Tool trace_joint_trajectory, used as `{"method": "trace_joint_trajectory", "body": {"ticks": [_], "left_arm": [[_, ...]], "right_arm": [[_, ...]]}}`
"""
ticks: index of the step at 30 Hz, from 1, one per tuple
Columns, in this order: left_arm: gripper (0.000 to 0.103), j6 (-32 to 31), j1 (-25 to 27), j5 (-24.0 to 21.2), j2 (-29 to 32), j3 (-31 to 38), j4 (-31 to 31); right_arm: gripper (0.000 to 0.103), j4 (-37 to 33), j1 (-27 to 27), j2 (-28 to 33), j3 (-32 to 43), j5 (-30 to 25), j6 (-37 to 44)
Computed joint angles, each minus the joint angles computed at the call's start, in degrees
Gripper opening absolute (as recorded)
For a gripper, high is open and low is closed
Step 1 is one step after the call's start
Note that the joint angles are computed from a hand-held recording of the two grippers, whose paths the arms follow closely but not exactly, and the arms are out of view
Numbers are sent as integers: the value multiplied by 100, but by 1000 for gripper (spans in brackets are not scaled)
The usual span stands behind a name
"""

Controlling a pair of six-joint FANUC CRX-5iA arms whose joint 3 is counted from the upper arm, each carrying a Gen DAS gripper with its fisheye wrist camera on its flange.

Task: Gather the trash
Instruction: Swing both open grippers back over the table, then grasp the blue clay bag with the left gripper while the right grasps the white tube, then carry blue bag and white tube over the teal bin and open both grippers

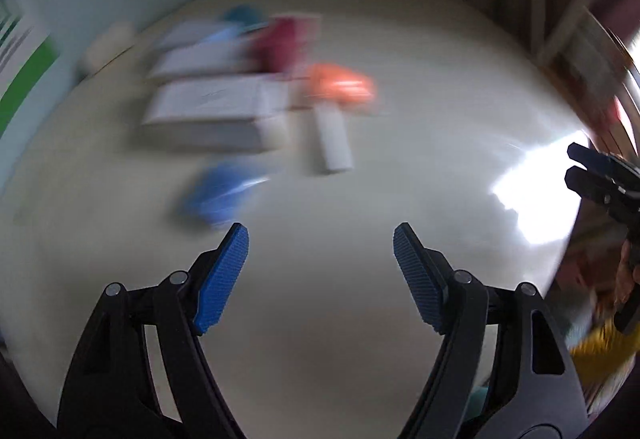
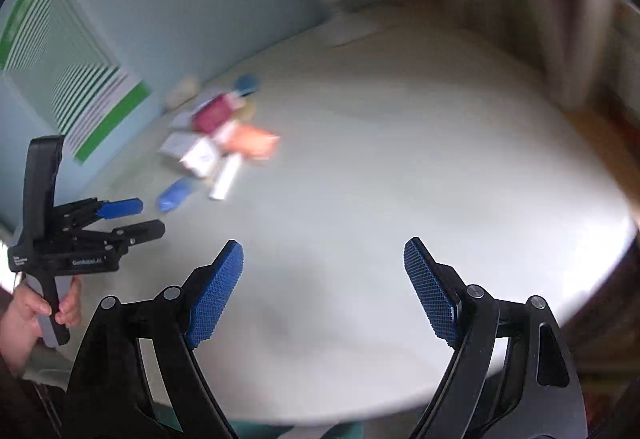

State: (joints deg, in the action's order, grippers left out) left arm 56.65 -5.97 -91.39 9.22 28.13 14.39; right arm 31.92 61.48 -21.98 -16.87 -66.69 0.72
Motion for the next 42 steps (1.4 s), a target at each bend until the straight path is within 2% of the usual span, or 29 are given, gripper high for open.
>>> {"method": "trace_joint_trajectory", "body": {"ticks": [2,5,7,10,15,18,19,21,22,23,24,27,33,37,42], "left_arm": [[73,79,273,-4,159,144,20],[73,138,542,-78,394,280,132],[73,-13,589,-20,548,340,117],[73,-210,538,-50,775,525,-5],[73,-359,427,-55,947,486,72],[70,-553,381,141,908,326,82],[65,-559,340,159,952,352,23],[60,-610,276,316,963,335,-27],[52,-686,259,337,959,331,-34],[46,-760,252,364,941,309,-25],[42,-810,235,390,934,301,-47],[38,-841,250,453,893,216,-42],[38,-781,525,148,670,102,226],[38,-782,681,7,500,9,376],[38,-908,800,-139,257,-182,469]], "right_arm": [[82,-489,-412,596,571,353,779],[81,-899,-691,1316,1290,452,1494],[80,-1067,-767,1666,1589,476,1679],[71,-1428,-1014,2194,2107,354,1938],[68,-1401,-1090,2858,2762,-203,2085],[49,-1344,-1108,3016,2854,-341,2121],[44,-1255,-1089,3115,2938,-487,2210],[39,-1112,-1057,3250,3026,-606,2417],[33,-1002,-1021,3299,3042,-676,2512],[29,-994,-1019,3278,3000,-615,2556],[18,-1021,-1027,3244,2962,-556,2554],[16,-1302,-1105,3116,2917,-478,2501],[13,-1888,-1108,2354,2421,24,2371],[13,-1870,-986,1875,2013,392,1943],[13,-1340,-542,1388,1491,473,1110]]}}
